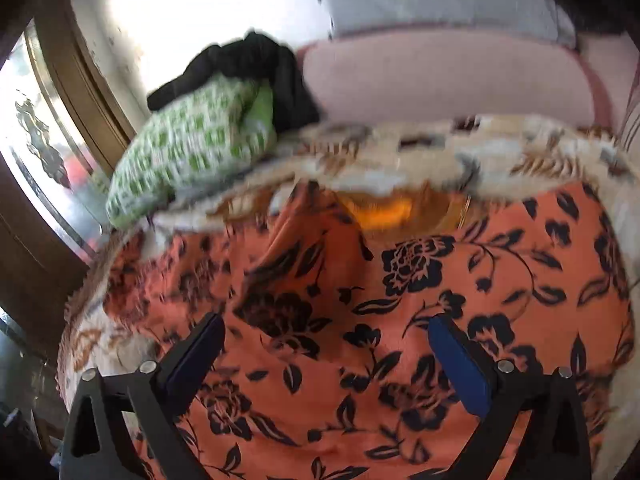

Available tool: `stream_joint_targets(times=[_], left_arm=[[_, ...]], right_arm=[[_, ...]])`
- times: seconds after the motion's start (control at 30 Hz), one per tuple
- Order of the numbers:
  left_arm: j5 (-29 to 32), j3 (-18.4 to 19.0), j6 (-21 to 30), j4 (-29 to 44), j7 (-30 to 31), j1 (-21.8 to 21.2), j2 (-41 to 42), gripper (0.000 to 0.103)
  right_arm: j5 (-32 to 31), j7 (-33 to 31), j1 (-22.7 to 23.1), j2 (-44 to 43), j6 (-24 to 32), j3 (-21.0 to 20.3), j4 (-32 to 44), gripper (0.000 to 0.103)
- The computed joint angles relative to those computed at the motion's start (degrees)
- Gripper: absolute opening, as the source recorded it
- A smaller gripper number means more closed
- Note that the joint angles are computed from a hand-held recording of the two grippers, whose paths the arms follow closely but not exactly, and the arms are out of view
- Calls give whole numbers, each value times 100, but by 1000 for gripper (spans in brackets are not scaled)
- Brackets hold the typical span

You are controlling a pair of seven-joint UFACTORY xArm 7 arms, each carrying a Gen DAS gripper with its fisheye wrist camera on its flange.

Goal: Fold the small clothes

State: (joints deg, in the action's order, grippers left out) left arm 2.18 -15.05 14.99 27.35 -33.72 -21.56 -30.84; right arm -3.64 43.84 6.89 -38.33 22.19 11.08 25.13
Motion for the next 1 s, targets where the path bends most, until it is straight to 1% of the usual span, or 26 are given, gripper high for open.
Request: stream_joint_targets(times=[0.07,0.13,0.17,0.2,0.23,0.3,0.33,0.37,0.43,0.5,0.53,0.57,0.6,0.63,0.67,0.73,0.77,0.8,0.83,0.87,0.93,1.0], left_arm=[[-82,103,-14,-44,37,-74,-27,103],[-185,168,-34,-36,64,-162,8,103],[-201,162,-50,-27,76,-179,23,103],[-194,138,-61,-12,92,-186,39,103],[-190,125,-63,6,120,-208,53,103],[-305,230,-130,37,238,-390,80,103],[-465,379,-163,91,359,-599,135,103],[-710,614,-168,188,555,-906,231,103],[-1580,1384,-177,569,1316,-1891,578,103],[-2635,2145,-69,1236,2280,-2886,1088,103],[-3072,2333,44,1673,2608,-3165,1412,103],[-3424,2436,135,2117,2913,-3344,1752,103],[-3874,2544,300,2621,3380,-3506,2139,103],[-4267,2687,568,3200,3782,-3665,2590,103],[-4481,2624,832,3749,3945,-3583,3048,103],[-4523,2521,1352,4792,3775,-3399,3959,103],[-4556,2449,1558,5242,3670,-3293,4365,101],[-4519,2383,1731,5647,3558,-3196,4733,90],[-4243,2389,1962,6074,3290,-3151,5108,83],[-3972,2414,2185,6422,3031,-3112,5424,71],[-3691,2396,2437,6815,2632,-3013,5809,70],[-3546,2321,2493,6939,2383,-2917,5966,70]], right_arm=[[121,247,56,-404,-162,60,-477,103],[221,349,118,-1146,71,-64,-805,103],[249,353,75,-1410,153,-156,-826,103],[107,466,55,-1811,356,-318,-917,103],[202,338,-199,-1973,477,-292,-780,103],[271,327,-413,-2740,816,-562,-980,103],[360,359,-504,-3133,911,-700,-1097,103],[463,363,-546,-3624,973,-845,-1316,103],[686,279,-496,-4552,1165,-1097,-1774,103],[896,84,-367,-5402,1634,-1344,-2146,103],[1038,-7,-293,-5681,1769,-1475,-2290,103],[1183,-64,-243,-6033,1907,-1554,-2472,103],[1322,-97,-201,-6334,1984,-1586,-2625,103],[1435,-134,-152,-6539,1995,-1587,-2738,103],[1523,-188,-101,-6593,1966,-1596,-2763,103],[1651,-304,28,-6608,1780,-1544,-2752,103],[1662,-430,110,-6606,1724,-1530,-2712,103],[1642,-555,184,-6575,1682,-1463,-2655,103],[1606,-638,216,-6607,1677,-1357,-2626,103],[1577,-704,231,-6706,1700,-1286,-2643,103],[1544,-777,190,-6913,1809,-1250,-2712,103],[1556,-846,103,-7181,1974,-1371,-2807,103]])
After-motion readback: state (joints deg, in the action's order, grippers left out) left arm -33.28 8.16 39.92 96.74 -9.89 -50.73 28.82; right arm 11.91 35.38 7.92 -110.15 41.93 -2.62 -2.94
